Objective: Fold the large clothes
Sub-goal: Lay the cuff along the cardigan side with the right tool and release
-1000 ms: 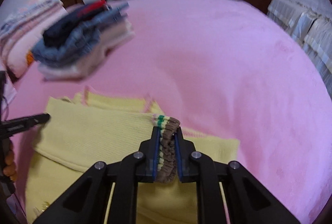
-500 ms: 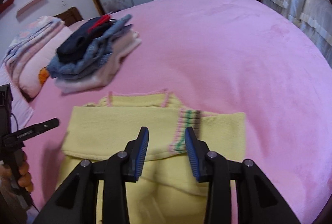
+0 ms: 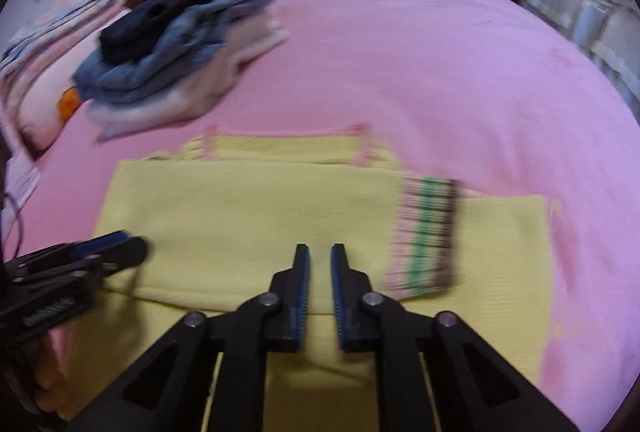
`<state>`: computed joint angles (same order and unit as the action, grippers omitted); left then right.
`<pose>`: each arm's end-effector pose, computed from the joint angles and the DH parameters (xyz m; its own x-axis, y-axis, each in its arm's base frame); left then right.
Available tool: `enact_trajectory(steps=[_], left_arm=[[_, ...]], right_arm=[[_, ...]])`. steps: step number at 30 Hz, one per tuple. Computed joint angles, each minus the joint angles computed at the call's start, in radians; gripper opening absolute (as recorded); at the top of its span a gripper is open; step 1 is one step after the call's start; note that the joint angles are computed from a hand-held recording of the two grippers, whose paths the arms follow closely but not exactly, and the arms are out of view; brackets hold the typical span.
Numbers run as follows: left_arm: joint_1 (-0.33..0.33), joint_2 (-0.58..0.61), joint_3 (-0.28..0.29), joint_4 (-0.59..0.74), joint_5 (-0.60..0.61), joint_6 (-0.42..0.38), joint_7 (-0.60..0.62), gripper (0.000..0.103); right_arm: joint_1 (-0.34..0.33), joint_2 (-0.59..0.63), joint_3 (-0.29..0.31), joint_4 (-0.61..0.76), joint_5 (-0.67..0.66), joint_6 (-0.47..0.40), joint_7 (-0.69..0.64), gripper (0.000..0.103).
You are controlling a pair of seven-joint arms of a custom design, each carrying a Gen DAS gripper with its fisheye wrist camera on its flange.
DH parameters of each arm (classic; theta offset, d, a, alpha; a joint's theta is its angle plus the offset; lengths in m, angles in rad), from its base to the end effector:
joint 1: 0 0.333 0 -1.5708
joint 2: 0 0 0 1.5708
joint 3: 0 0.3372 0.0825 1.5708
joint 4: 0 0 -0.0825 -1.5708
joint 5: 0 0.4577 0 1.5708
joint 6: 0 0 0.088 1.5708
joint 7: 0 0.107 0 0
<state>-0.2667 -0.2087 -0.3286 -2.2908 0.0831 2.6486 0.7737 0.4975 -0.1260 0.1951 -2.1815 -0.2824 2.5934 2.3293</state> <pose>0.4788 -0.3340 0.4780 0.0536 -0.9601 0.2744 -0.8686 -0.1804 -0.4615 0.4667 0.3980 0.4885 0.1763 -0.9756 -0.1307 -0.8442 -0.0816 -0.5298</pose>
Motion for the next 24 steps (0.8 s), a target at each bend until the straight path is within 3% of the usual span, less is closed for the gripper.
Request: enact_trajectory(steps=[3, 6, 11, 17, 22, 24], left_arm=[[-0.005, -0.019, 0.017, -0.034, -0.052, 0.03, 0.018, 0.016], [-0.004, -0.03, 0.017, -0.051, -0.087, 0.051, 0.021, 0.016], [0.02, -0.015, -0.019, -0.019, -0.002, 0.0, -0.035, 0.016], [0.006, -0.004, -0.009, 0.007, -0.003, -0.028, -0.038, 0.016], [0.002, -0.016, -0.01, 0.021, 0.021, -0.07, -0.055, 0.024], [0.004, -0.03, -0.015, 0.021, 0.035, -0.085, -0.072, 0.037]], right_arm=[[-0.02, -0.052, -0.023, -0.06, 0.042, 0.016, 0.003, 0.0], [-0.034, -0.073, -0.017, -0.077, 0.022, 0.005, 0.022, 0.0], [-0.039, -0.072, -0.006, -0.076, 0.003, 0.001, 0.063, 0.0], [-0.026, -0.069, -0.017, -0.068, 0.047, 0.008, 0.035, 0.002], [-0.019, -0.081, -0.009, -0.058, 0.049, -0.018, 0.031, 0.002], [-0.013, -0.092, -0.012, -0.061, 0.073, -0.017, 0.022, 0.002]])
